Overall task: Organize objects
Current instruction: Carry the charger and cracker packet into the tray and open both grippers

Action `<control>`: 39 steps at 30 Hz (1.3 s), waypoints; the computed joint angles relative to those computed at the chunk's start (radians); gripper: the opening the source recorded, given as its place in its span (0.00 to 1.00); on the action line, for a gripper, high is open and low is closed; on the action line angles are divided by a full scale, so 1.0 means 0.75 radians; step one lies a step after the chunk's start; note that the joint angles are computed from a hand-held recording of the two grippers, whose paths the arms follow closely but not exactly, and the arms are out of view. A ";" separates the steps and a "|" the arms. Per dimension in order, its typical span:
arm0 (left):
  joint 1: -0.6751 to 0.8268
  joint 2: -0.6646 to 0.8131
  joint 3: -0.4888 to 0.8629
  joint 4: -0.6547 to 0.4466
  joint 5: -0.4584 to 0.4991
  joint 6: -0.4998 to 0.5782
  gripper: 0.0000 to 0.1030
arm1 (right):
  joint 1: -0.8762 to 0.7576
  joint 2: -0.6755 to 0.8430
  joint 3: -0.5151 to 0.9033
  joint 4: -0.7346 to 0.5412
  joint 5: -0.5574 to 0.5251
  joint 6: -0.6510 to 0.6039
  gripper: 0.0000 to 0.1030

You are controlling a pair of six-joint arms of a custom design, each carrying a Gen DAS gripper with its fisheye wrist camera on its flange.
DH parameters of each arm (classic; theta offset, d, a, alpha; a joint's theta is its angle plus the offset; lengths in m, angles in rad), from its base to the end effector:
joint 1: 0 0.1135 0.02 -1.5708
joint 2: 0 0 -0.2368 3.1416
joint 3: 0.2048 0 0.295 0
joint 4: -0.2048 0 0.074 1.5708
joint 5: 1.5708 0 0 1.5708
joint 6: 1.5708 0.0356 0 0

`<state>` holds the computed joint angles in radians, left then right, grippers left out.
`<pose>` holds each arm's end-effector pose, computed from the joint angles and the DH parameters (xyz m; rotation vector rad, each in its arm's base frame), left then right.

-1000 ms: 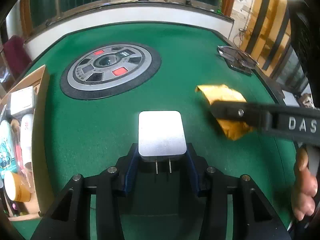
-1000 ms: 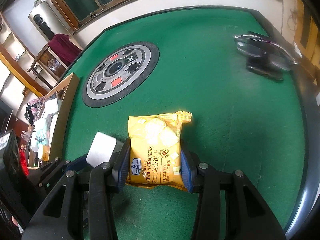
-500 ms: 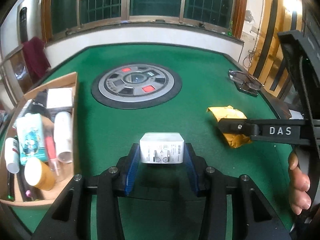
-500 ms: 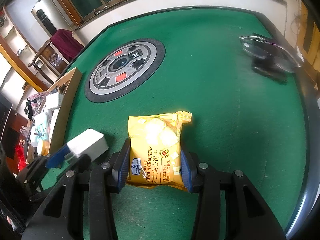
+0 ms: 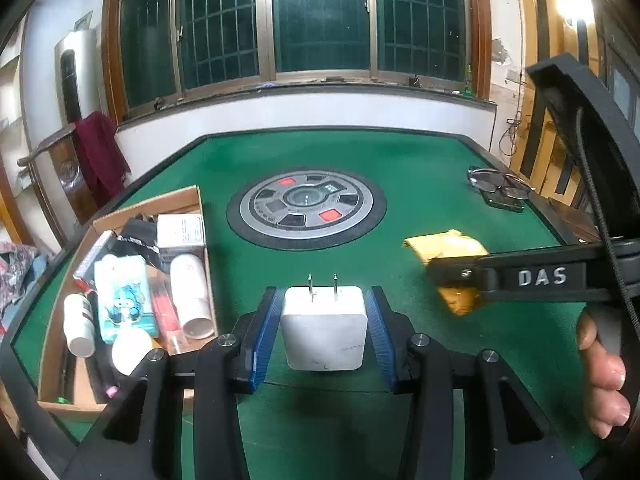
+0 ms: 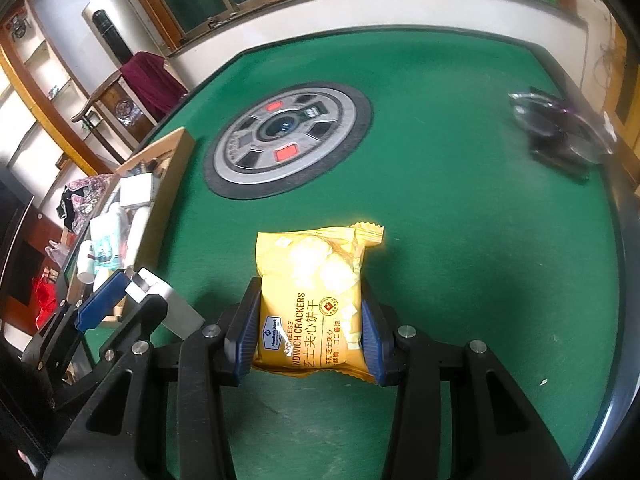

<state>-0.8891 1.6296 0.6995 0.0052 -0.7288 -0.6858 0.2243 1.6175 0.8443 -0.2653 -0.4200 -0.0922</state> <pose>0.2170 -0.2298 0.0739 -0.0559 2.2091 0.0702 0.3221 0.0884 0.0995 -0.5542 2.5221 0.5946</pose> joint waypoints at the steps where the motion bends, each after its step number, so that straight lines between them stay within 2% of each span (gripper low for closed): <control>1: -0.006 -0.019 -0.012 -0.005 -0.014 -0.006 0.38 | 0.012 -0.014 -0.010 0.003 0.002 0.005 0.40; 12: -0.039 -0.358 -0.218 -0.088 -0.156 -0.044 0.38 | 0.176 -0.100 -0.044 0.033 0.029 0.101 0.40; 19: 0.058 -0.647 -0.404 -0.152 -0.179 -0.070 0.38 | 0.356 -0.120 -0.011 0.038 0.096 0.163 0.40; 22: 0.176 -0.814 -0.512 -0.169 -0.124 -0.051 0.38 | 0.458 -0.104 0.026 0.056 0.150 0.190 0.40; 26: 0.418 -0.942 -0.634 -0.113 0.042 0.009 0.38 | 0.596 0.009 0.145 0.060 0.232 0.213 0.40; 32: 0.704 -0.910 -0.719 0.051 0.286 0.060 0.38 | 0.730 0.237 0.357 0.052 0.329 0.243 0.40; 34: 0.764 -0.814 -0.709 0.135 0.324 0.074 0.38 | 0.753 0.307 0.424 0.046 0.361 0.252 0.40; 39: 0.844 -0.772 -0.721 0.199 0.395 0.103 0.38 | 0.792 0.479 0.616 -0.004 0.420 0.264 0.40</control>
<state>-0.2565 1.0503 0.1586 0.1543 -0.4326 -0.6087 0.8184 1.9765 1.3063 -0.2680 -0.1053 0.1055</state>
